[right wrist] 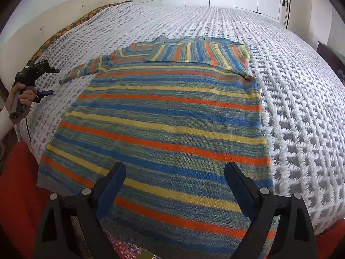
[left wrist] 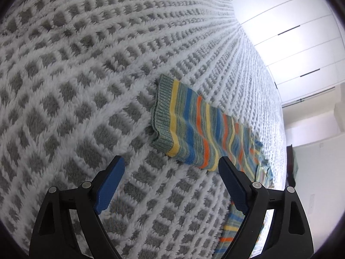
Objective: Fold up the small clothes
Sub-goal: 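Grasp the sleeve cuff nearest the left tool with the left gripper, then fold the held sleeve and side edge over the shirt body, open left gripper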
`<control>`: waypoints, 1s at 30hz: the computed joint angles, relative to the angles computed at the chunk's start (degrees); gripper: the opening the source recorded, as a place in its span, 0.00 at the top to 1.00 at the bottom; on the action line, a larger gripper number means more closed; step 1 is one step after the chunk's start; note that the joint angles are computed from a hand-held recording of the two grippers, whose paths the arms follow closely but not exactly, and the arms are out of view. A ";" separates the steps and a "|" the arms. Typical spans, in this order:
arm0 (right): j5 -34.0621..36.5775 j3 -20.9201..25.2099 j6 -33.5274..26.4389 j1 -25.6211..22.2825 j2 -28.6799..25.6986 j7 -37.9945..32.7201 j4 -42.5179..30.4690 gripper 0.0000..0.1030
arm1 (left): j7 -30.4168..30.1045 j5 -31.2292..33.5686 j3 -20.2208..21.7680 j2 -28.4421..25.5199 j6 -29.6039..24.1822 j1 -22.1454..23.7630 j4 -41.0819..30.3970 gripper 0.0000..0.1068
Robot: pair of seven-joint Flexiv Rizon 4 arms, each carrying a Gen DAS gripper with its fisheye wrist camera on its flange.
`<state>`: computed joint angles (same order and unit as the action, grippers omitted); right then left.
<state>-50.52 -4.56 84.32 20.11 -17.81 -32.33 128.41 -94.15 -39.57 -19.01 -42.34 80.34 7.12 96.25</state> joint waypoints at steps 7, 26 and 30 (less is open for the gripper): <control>0.20 0.26 -0.47 -0.16 0.06 -0.48 0.05 0.11 | 4.37 -6.63 -7.45 -2.85 0.14 6.02 -1.00 0.18; 3.01 0.27 0.58 0.57 -0.75 -3.09 -0.31 0.11 | -14.77 11.03 15.43 -8.82 -18.23 -8.56 -21.36 0.97; 2.40 -1.36 3.14 1.35 -0.43 -2.26 0.43 0.11 | -14.16 18.38 15.85 -9.58 -24.21 -12.02 -32.24 0.97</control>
<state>-48.13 -5.93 87.46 21.46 -18.25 -34.59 128.83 -108.31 -21.20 -3.16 -51.92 56.14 -4.90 64.01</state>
